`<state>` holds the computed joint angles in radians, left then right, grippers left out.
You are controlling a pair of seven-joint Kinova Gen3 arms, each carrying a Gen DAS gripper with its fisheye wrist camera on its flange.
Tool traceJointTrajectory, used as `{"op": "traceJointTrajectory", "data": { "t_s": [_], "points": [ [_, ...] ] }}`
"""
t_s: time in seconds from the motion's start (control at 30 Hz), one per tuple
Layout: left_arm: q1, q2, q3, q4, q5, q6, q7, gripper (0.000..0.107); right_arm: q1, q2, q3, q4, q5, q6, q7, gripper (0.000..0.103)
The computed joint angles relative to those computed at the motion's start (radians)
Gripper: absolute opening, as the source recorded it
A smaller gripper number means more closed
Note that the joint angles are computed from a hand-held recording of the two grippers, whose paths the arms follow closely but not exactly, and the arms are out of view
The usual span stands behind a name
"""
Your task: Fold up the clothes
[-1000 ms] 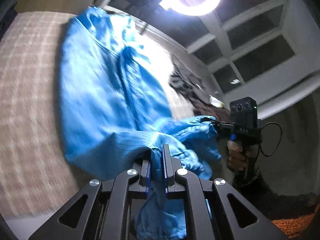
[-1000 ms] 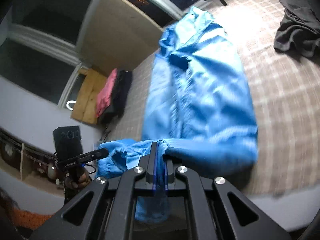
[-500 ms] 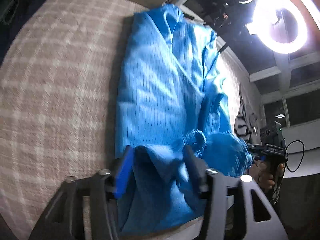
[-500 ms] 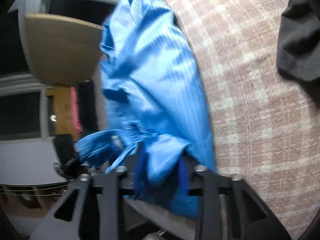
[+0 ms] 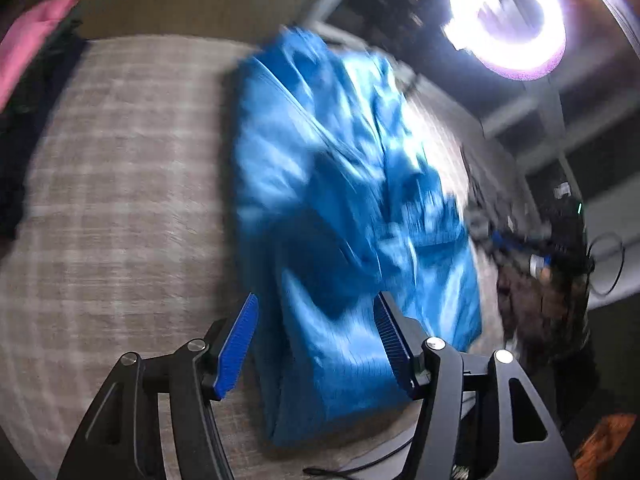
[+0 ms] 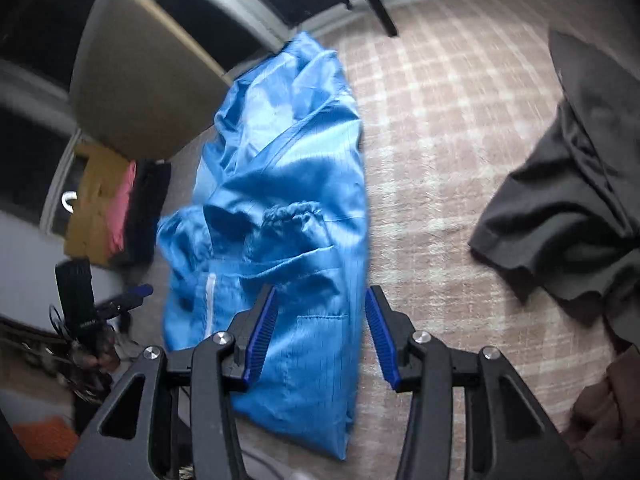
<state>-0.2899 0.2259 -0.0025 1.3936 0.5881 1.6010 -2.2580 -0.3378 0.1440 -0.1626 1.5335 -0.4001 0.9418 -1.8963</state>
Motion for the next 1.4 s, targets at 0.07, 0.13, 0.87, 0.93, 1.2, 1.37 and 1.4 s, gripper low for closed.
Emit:
{"op": "traceJointTrajectory", "data": {
  "t_s": [0.07,0.13,0.87,0.93,1.2,1.37,1.4],
  "points": [
    [0.035,0.011,0.011,-0.003,-0.038,-0.036,0.019,0.058,0.004,0.007,-0.028,0.002,-0.014,-0.029,0.053,0.045],
    [0.071,0.024,0.022,-0.007,-0.077,-0.071,0.04,0.058,-0.03,0.031,-0.043,-0.032,-0.001,-0.039,0.103,0.044],
    [0.049,0.034,0.019,0.003,-0.073,-0.097,-0.004,0.003,-0.226,0.271,-0.002,-0.296,0.243,0.144,0.129,0.041],
    [0.071,0.039,0.0,0.007,-0.127,-0.133,0.066,0.008,-0.217,0.267,-0.009,-0.284,0.25,0.133,0.113,0.036],
    [0.088,-0.068,0.024,0.037,-0.131,-0.195,-0.017,0.047,-0.165,0.16,-0.057,-0.193,0.17,0.03,0.193,0.036],
    [0.129,-0.026,0.048,0.011,-0.143,-0.154,-0.099,0.045,-0.212,0.191,-0.061,-0.242,0.183,0.038,0.197,0.036],
    [0.151,-0.012,0.046,0.016,-0.161,-0.185,-0.087,0.045,-0.21,0.195,-0.06,-0.243,0.175,0.031,0.195,0.036]
  ]
}}
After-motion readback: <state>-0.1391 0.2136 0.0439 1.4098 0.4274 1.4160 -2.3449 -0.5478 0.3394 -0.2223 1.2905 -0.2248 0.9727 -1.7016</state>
